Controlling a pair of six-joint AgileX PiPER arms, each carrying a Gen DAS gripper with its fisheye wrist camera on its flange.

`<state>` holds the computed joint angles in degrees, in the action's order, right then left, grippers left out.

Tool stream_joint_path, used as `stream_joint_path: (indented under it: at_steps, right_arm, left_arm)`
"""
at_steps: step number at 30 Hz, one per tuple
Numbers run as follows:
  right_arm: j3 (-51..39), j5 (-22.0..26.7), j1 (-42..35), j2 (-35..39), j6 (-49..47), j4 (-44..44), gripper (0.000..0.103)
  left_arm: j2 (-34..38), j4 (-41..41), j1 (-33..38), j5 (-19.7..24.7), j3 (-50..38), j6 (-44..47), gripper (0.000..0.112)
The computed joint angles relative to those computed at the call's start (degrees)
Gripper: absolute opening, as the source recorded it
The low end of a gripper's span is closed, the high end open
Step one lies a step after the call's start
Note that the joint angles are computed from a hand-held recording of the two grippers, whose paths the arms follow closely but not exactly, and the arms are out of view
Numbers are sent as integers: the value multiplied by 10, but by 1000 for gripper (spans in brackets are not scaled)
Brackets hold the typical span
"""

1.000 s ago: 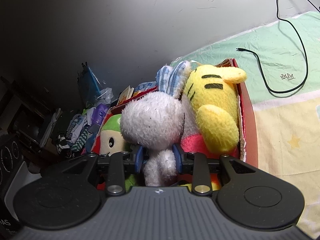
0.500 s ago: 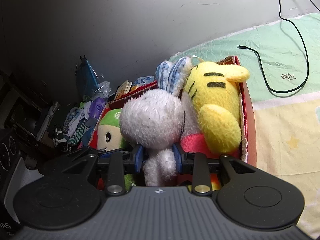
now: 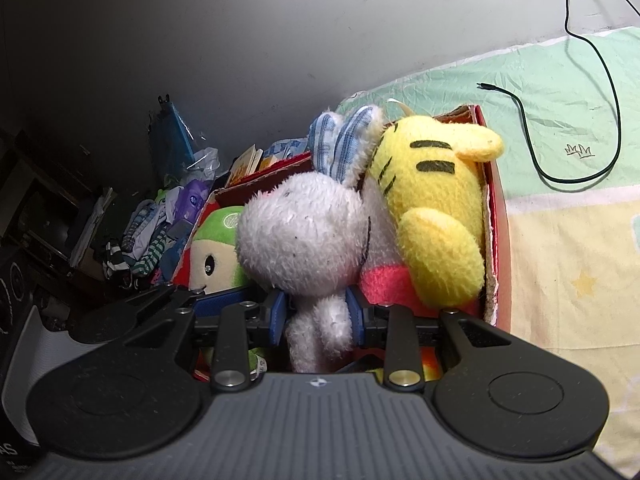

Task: Organize objects
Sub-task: 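Lower the bunny into the box beside the tiger with the right gripper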

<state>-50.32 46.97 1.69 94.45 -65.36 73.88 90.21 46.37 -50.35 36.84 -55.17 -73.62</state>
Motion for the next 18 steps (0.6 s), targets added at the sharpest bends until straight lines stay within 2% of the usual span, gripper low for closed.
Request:
stream_joint_path:
  at_steps: [4,8,18]
  right_arm:
    - [-12,-7,10,-1,40,-30,34]
    - [-40,6,16,8,99,-80,37]
    - [-64,13,39,10,147,-160,43]
  left_arm:
    - [0,1,-3,9,-2,-4,91]
    - [-1,-6,3,5,-4,1,91]
    - [-3,-38,5,14,-11,53,91]
